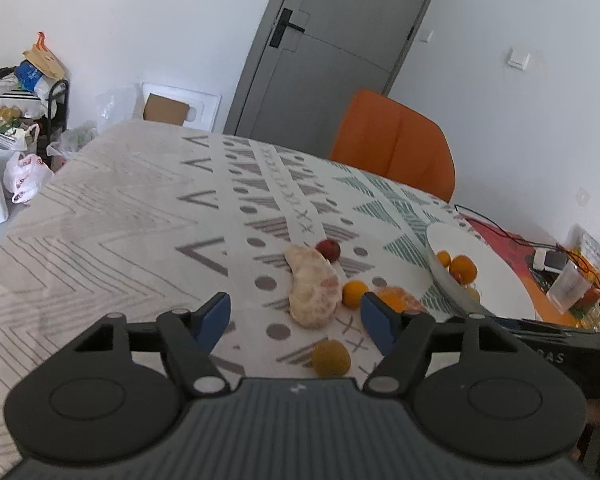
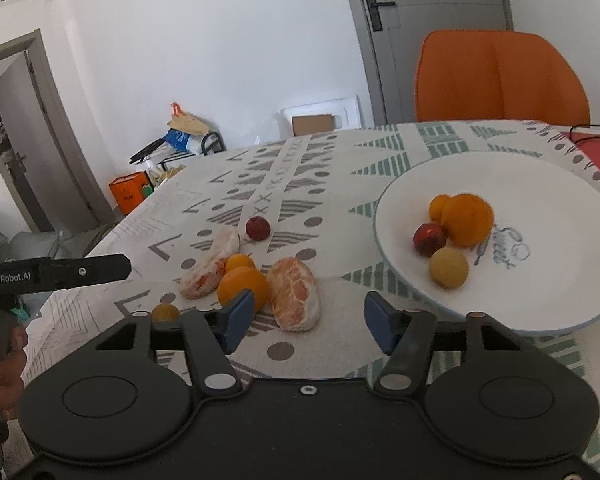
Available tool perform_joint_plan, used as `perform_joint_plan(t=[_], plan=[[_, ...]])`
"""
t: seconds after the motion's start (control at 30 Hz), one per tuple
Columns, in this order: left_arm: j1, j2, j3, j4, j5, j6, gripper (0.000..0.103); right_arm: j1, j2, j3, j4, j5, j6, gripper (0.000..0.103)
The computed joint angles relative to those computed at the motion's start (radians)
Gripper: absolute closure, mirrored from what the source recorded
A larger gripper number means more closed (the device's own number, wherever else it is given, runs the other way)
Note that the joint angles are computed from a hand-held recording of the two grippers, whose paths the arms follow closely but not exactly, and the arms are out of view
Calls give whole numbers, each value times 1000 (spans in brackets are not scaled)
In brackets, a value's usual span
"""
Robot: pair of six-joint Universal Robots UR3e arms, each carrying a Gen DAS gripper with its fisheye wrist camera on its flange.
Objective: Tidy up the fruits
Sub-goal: 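Grasp another yellow apricot with the left tool while the right tool grasps a peeled tangerine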
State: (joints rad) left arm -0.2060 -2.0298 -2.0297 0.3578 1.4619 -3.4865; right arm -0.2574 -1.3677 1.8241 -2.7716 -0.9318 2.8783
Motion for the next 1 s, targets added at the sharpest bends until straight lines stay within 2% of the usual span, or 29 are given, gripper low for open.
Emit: perform_joint_plan(t=[0.23,0.53,0.57,0.6,0.63,0.67,1.0], plan=[[-14,-52,26,7,-16,1,39,33,44,-23,-8,-32,-11,56],[-29,-108,69,-9,-40,12,51,69,107,-66,-44,-65,-4,64],[-35,-113,71,-3,-31,19,54,74,112,-69,-52,-71,-4,68],[-41,-118,74,-1,-20,31,61,79,117,-71,-60,-78,-6,76],[-44,-122,76,2,-14,38,66,80,118,-70,-62,-73,-15,77],[-43,-124,76,3,-18,36,79,82,116,-66,-67,-78,-17,77],[-44,-109,39,44,-6,31,80,32,26,26,-36,-36,-44,82]])
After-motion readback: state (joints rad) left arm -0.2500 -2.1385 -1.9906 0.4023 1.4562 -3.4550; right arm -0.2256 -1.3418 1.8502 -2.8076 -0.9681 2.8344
